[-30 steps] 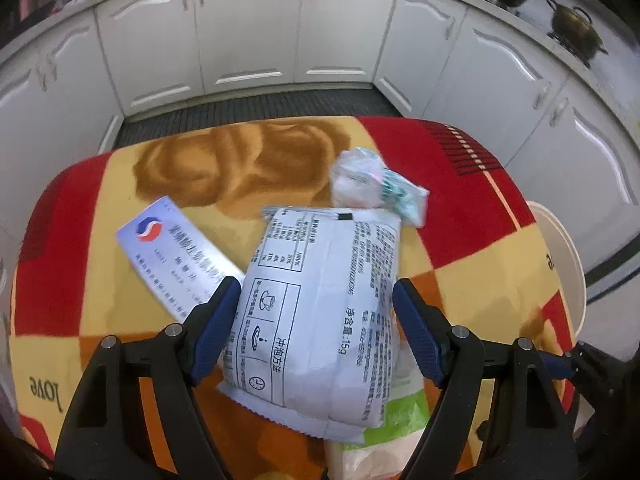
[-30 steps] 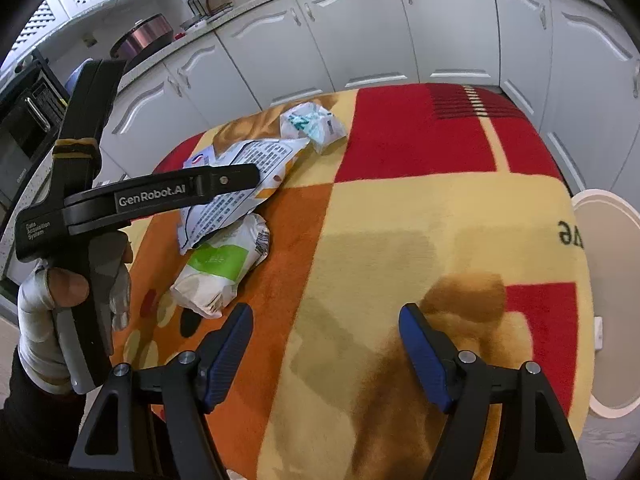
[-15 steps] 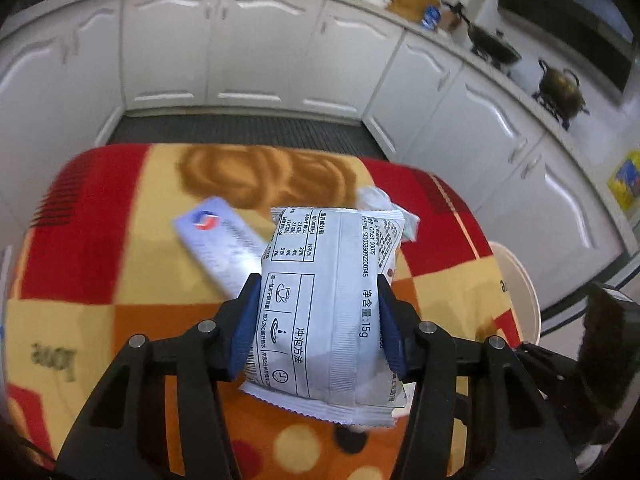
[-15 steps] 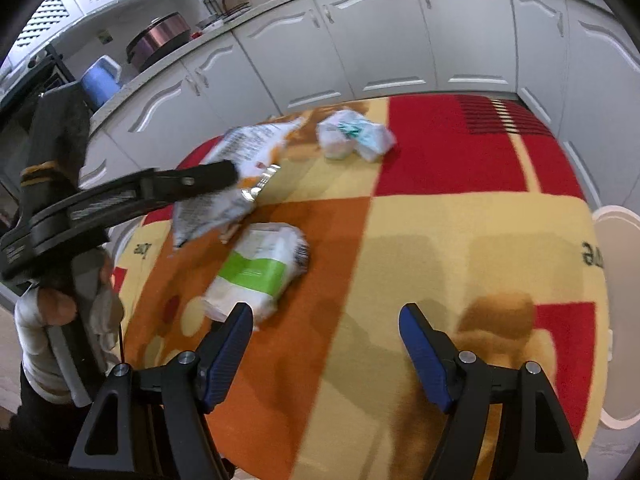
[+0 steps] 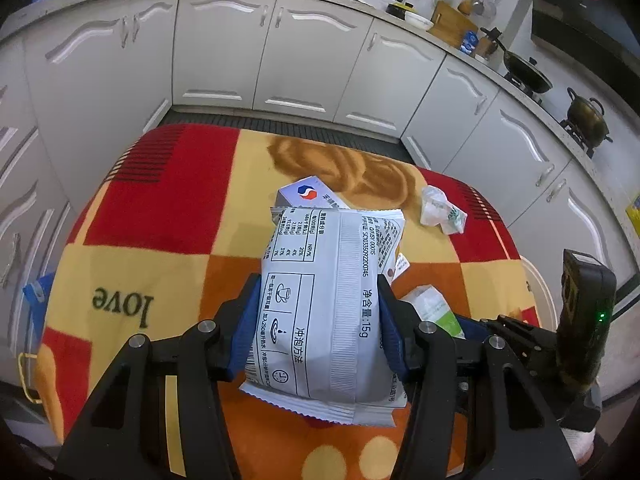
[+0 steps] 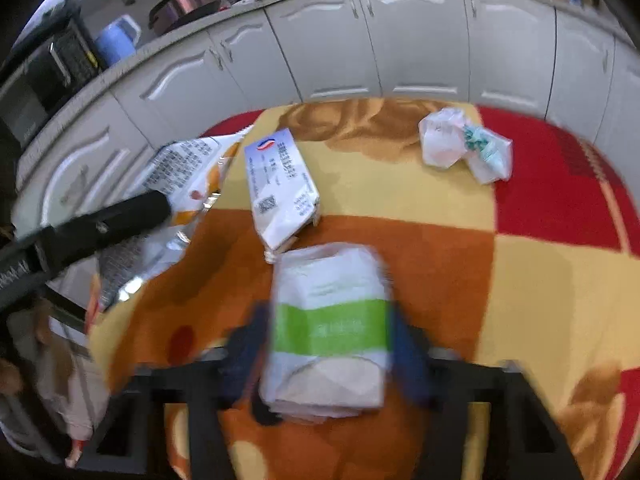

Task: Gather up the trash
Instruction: 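Grasp the white printed snack packet with the left gripper while the right gripper grasps the green-striped packet, then carry both packets toward the white bin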

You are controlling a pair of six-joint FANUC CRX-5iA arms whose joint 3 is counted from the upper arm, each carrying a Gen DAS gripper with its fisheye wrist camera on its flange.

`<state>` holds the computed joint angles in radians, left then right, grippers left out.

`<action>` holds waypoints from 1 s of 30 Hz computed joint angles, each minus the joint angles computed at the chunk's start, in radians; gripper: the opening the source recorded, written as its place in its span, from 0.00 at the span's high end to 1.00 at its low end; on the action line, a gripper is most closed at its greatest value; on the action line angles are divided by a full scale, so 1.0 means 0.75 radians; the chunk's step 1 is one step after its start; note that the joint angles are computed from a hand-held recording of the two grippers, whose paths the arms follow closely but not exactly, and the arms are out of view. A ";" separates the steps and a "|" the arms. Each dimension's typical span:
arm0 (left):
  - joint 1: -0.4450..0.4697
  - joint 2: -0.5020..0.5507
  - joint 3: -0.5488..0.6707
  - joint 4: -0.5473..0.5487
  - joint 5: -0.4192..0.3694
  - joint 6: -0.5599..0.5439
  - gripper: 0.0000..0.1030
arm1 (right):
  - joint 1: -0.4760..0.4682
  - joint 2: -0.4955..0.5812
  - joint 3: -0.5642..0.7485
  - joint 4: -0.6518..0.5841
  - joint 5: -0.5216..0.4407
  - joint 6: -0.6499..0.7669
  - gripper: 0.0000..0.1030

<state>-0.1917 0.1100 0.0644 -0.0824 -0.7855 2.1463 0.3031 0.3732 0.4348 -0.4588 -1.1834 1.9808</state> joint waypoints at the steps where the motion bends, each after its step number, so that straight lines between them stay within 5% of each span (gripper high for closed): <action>1: -0.006 -0.003 0.000 -0.005 0.001 0.003 0.49 | -0.007 -0.002 0.000 -0.005 -0.005 0.009 0.59; 30: -0.265 0.162 0.306 -0.154 -0.057 0.061 0.49 | -0.342 -0.247 -0.112 -0.206 0.062 0.127 0.62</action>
